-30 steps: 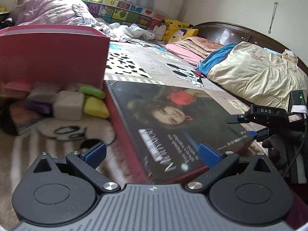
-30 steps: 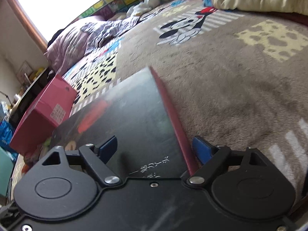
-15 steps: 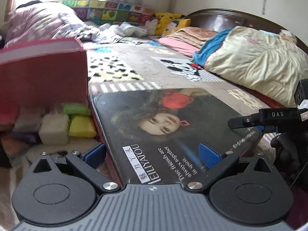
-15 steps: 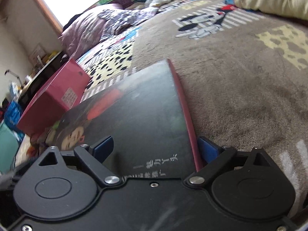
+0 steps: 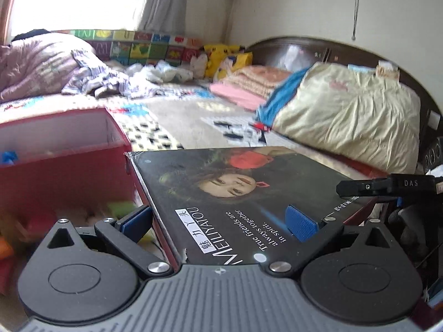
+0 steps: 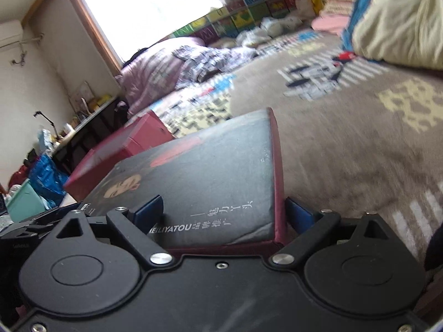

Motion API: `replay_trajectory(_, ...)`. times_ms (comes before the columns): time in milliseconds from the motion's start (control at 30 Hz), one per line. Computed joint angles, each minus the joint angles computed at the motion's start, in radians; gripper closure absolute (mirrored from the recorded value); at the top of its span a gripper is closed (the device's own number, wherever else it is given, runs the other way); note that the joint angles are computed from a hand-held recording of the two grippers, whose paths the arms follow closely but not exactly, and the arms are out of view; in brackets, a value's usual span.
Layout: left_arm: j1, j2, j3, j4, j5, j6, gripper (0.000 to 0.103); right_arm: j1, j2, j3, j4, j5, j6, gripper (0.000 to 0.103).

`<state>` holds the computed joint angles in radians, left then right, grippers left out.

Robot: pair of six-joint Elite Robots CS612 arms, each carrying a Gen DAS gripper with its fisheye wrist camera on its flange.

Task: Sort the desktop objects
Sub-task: 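Grasp the edge of the dark portrait book with the right gripper, then lift the dark book with the right gripper and carry it over the box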

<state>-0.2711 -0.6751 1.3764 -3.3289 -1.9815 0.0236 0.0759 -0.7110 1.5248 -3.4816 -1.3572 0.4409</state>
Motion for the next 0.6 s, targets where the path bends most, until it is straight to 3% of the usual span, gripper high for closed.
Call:
replay_trajectory(233, 0.04, 0.004, -0.049, -0.007, 0.002, -0.007, 0.001, 0.021, 0.034, -0.121, 0.02, 0.045, -0.045, 0.007)
replay_trajectory(600, 0.108, 0.059, -0.188, 0.05, 0.028, 0.017, 0.001, 0.06, 0.166, -0.402, 0.147, 0.107, -0.08, 0.007)
